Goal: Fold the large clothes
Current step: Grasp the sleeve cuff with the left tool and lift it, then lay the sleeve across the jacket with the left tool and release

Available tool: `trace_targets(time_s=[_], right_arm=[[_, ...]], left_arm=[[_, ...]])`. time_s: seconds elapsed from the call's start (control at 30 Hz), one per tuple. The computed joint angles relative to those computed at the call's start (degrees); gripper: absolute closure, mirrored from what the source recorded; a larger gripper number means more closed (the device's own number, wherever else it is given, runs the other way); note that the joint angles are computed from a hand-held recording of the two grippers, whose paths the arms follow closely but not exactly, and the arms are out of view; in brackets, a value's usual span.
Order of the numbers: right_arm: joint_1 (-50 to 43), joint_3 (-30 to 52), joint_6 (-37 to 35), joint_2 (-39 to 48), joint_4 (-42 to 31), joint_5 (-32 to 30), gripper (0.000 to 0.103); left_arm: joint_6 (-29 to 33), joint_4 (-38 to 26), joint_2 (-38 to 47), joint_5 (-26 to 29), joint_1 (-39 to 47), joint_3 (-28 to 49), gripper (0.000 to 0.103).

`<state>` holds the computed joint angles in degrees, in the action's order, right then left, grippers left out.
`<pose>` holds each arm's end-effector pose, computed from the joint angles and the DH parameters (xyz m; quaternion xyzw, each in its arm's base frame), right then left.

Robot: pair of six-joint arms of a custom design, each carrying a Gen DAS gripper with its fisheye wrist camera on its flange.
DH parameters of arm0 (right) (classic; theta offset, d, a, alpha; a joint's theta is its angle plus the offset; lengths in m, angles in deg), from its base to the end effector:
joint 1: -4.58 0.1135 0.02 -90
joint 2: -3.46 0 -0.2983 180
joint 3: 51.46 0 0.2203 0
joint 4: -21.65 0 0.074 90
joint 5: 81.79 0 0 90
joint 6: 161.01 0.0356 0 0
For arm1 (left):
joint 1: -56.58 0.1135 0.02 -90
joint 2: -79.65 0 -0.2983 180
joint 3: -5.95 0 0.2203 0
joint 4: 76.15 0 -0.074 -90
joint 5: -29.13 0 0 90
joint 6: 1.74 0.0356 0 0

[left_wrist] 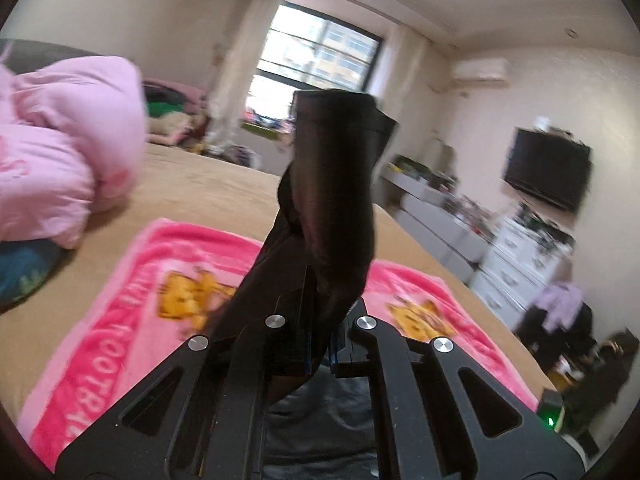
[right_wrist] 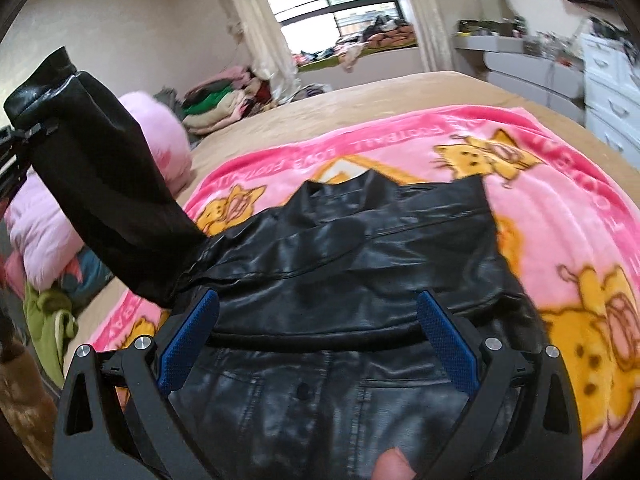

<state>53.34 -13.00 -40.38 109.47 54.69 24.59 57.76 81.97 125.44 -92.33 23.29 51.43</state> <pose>0.1892 0.2006 0.1354 -0.0725 0.8755 0.1973 0.4351 0.1180 -0.0552 0.2867 -0.1317 0.8023 -0.0927 0.5747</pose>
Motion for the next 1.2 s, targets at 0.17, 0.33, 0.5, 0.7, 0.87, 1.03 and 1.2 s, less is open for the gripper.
trace_targets(time_s=[0.17, 0.33, 0.5, 0.7, 0.87, 1.03, 1.2], right_arm=[[-2.42, -5.35, 2.25, -2.6, 1.03, 2.46, 0.005], [-4.85, -10.19, 3.52, -3.74, 3.58, 3.9, 0.005], [-8.57, -15.47, 5.13, -4.23, 8.32, 4.18, 0.005], [-15.03, -20.33, 6.5, -2.03, 15.66, 0.06, 0.005], [-19.9, -21.06, 7.17, 2.08, 21.63, -9.34, 0.005], [-22.82, -18.45, 10.5, 8.62, 26.8, -21.46, 0.005], [-22.66, -9.67, 12.46, 11.94, 18.34, -28.37, 0.009]], left_arm=[[-0.31, 11.42, 14.1, 2.55, -5.44, -2.42, 0.103], [0.27, 24.42, 29.97, 7.38, -7.11, -5.95, 0.103], [0.39, 29.82, 42.2, 7.74, -10.06, -5.42, 0.102], [0.39, 31.11, 55.82, 7.54, -13.5, -2.0, 0.086], [-0.13, 24.88, 64.4, 4.06, -16.96, 2.87, 0.045], [-0.84, 20.56, 69.07, 0.63, -20.57, 4.54, 0.019], [-2.32, 21.32, 67.03, 0.06, -23.49, 0.34, 0.011]])
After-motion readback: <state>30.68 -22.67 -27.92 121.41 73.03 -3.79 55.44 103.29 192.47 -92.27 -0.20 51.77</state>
